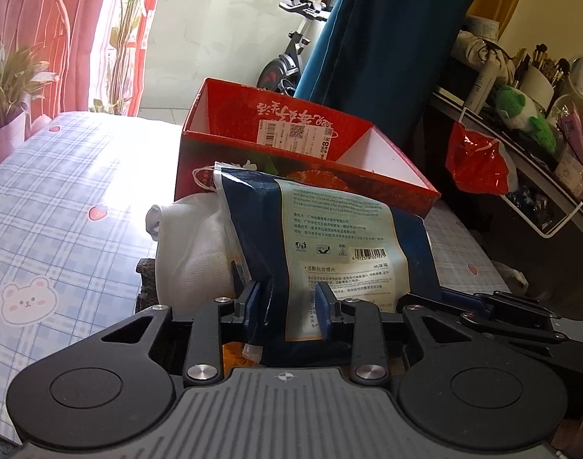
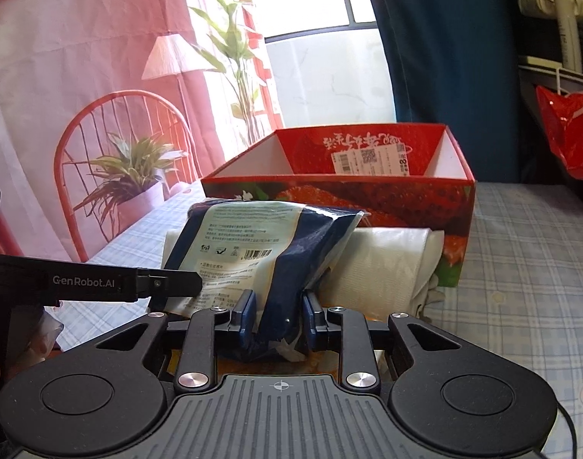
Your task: Organize soft objects
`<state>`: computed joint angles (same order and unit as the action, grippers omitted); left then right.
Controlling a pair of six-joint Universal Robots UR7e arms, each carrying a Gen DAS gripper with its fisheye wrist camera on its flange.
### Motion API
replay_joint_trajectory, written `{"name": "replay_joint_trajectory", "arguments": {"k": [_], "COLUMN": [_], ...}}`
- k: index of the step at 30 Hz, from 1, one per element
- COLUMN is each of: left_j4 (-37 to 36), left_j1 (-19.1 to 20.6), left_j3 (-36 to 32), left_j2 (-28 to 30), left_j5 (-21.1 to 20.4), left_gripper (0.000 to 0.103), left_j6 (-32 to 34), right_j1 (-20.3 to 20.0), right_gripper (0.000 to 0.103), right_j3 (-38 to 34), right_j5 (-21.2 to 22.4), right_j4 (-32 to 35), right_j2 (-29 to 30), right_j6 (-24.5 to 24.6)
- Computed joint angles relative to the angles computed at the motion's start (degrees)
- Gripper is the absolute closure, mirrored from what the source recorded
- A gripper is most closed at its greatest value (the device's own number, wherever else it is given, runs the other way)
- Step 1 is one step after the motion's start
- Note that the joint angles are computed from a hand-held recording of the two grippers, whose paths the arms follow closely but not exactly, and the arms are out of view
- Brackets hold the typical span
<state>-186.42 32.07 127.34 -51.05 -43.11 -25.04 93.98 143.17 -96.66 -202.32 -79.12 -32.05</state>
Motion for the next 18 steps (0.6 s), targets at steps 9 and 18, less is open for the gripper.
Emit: {"name": "replay_joint_trajectory", "arguments": {"k": [9,18], "left_j4": [-0.01,-2.67], "left_j1": [-0.25,-1.67], "left_j3": [0.48,1.18], "left_j2": [-0.08,0.12], "left_j5": [0.03,1.67], "left_gripper": [0.070,0.070], "left_j6": [0.05,1.66], "right_j1": [-0.27,0.00], "right_gripper": [0.079,0.079], "right_j3": [0.16,0.72], "right_j5": [0.15,1.16], "right_j4": [-0.21,-1.73], "right_j2": [-0.17,-0.60], "right_j6": [0.38,-0.03]}}
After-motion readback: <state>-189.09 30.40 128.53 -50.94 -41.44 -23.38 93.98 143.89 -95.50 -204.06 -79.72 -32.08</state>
